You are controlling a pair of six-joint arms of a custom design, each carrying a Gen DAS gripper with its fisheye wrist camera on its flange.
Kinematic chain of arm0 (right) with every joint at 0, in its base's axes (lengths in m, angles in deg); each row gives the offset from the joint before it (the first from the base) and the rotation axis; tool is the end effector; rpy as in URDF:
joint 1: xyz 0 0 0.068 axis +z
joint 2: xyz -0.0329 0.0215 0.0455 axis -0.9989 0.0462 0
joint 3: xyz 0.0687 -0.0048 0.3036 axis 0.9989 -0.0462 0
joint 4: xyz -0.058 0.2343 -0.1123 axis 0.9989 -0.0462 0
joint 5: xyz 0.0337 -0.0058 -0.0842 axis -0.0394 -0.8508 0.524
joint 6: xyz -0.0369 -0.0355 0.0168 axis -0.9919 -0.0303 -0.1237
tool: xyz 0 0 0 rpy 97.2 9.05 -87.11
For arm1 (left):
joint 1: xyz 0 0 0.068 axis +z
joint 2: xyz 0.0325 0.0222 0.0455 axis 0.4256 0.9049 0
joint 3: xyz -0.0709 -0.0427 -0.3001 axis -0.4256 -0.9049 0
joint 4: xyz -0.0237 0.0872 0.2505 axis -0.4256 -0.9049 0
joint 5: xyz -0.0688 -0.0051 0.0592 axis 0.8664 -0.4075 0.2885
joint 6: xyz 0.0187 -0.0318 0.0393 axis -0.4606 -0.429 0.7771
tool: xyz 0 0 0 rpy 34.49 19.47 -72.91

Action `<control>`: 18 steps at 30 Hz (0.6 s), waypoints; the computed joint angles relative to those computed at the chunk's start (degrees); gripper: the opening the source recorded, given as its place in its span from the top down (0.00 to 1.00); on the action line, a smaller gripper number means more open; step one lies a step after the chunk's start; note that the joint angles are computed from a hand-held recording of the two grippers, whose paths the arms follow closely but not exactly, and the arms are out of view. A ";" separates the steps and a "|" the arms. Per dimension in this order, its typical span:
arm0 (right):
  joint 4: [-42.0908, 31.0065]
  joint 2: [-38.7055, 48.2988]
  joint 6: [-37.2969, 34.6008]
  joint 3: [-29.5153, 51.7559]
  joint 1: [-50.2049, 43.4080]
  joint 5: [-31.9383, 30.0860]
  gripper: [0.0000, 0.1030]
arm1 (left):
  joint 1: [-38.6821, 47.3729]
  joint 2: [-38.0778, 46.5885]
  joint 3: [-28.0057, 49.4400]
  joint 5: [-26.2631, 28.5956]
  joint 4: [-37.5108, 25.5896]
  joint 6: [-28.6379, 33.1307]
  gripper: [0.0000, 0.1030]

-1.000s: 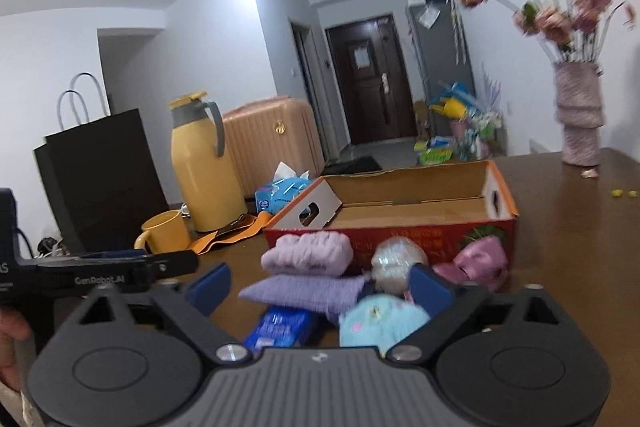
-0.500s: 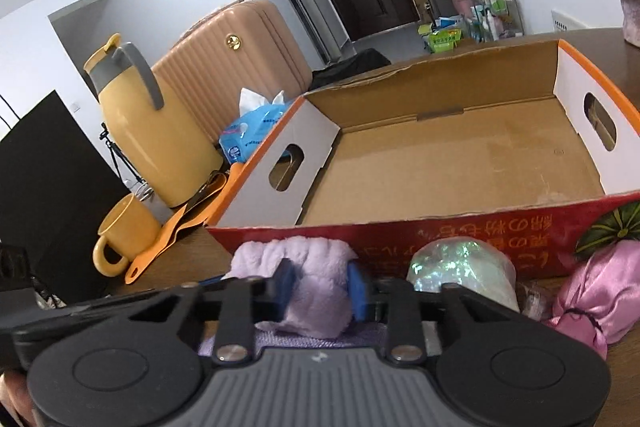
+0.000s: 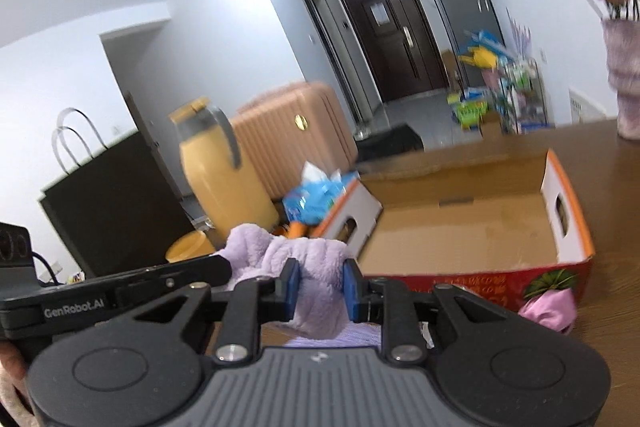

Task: Organize soft objects
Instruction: 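Lift the lilac towel into the box and open both grippers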

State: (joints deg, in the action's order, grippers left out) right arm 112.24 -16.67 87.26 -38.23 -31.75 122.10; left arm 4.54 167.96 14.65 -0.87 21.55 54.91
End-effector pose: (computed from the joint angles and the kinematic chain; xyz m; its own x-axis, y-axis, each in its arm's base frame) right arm 0.1276 0.1452 0.1625 -0.4273 0.3493 -0.8339 -0.0068 0.9211 0.3893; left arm 0.2367 -0.1110 0.1755 -0.4529 0.1042 -0.8854 0.7420 0.5946 -0.3096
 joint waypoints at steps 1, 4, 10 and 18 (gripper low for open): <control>-4.60 -3.37 0.94 0.86 3.02 3.43 0.78 | -0.66 -2.15 -0.45 -0.49 -0.71 -0.27 0.87; -14.20 -10.00 1.92 3.31 7.87 9.10 0.78 | -1.89 -8.00 -0.21 -0.89 -4.55 -1.20 0.87; -23.76 -20.20 -6.90 9.56 -5.56 -2.81 0.78 | -4.45 -5.26 12.81 -3.48 -14.61 -2.04 0.87; -16.97 9.60 -21.76 27.19 -41.16 -34.79 0.78 | -6.17 25.90 46.18 -11.14 -25.95 -1.16 0.87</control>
